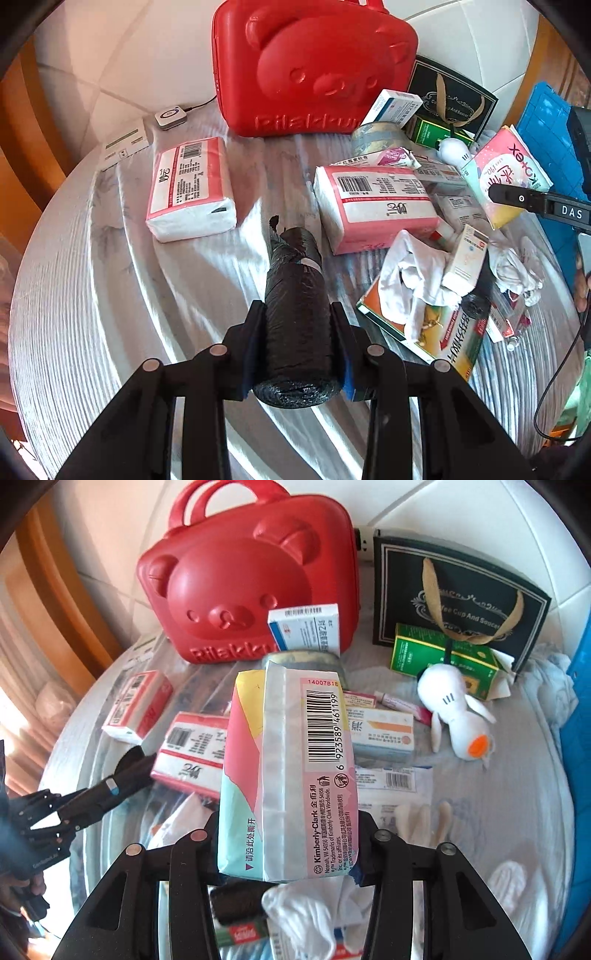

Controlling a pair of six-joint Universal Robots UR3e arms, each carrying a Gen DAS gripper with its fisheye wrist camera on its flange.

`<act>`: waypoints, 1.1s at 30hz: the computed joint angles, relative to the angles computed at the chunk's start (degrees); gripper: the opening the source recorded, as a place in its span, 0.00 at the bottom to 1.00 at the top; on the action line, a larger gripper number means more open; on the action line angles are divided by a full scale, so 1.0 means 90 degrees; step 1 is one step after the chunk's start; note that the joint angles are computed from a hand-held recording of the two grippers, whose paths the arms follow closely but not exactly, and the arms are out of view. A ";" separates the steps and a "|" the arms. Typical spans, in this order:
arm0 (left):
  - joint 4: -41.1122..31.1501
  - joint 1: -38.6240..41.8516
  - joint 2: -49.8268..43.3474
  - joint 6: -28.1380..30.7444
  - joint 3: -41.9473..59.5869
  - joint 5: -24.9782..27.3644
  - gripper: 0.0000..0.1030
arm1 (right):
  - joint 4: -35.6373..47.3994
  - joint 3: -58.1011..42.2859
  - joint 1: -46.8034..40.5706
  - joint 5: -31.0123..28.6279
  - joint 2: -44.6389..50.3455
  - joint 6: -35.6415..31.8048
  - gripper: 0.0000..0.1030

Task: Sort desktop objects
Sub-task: 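Lift the black roll and pink pack off the bed with both tools, then carry the black roll and pink pack over the blue crate and open both tools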

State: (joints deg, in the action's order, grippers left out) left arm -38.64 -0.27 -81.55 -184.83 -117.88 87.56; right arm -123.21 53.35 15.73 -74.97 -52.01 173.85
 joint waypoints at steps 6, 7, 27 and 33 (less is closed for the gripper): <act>-0.0415 -0.0584 0.0685 -0.0220 0.0192 0.0192 0.33 | -0.0433 0.1460 -0.0230 0.0172 -0.1294 -0.0083 0.43; -0.0473 -0.0703 0.0753 -0.0289 0.0266 0.0219 0.33 | -0.0488 0.1713 -0.0283 0.0188 -0.1555 -0.0093 0.43; -0.1130 -0.3042 0.0268 -0.0386 0.1900 0.0446 0.32 | 0.0040 0.5619 -0.2045 0.0621 -0.6692 0.0022 0.43; -0.1298 -0.3562 -0.0582 0.0141 0.3210 0.0352 0.32 | 0.0871 0.5770 -0.2844 0.0921 -0.7852 -0.0148 0.43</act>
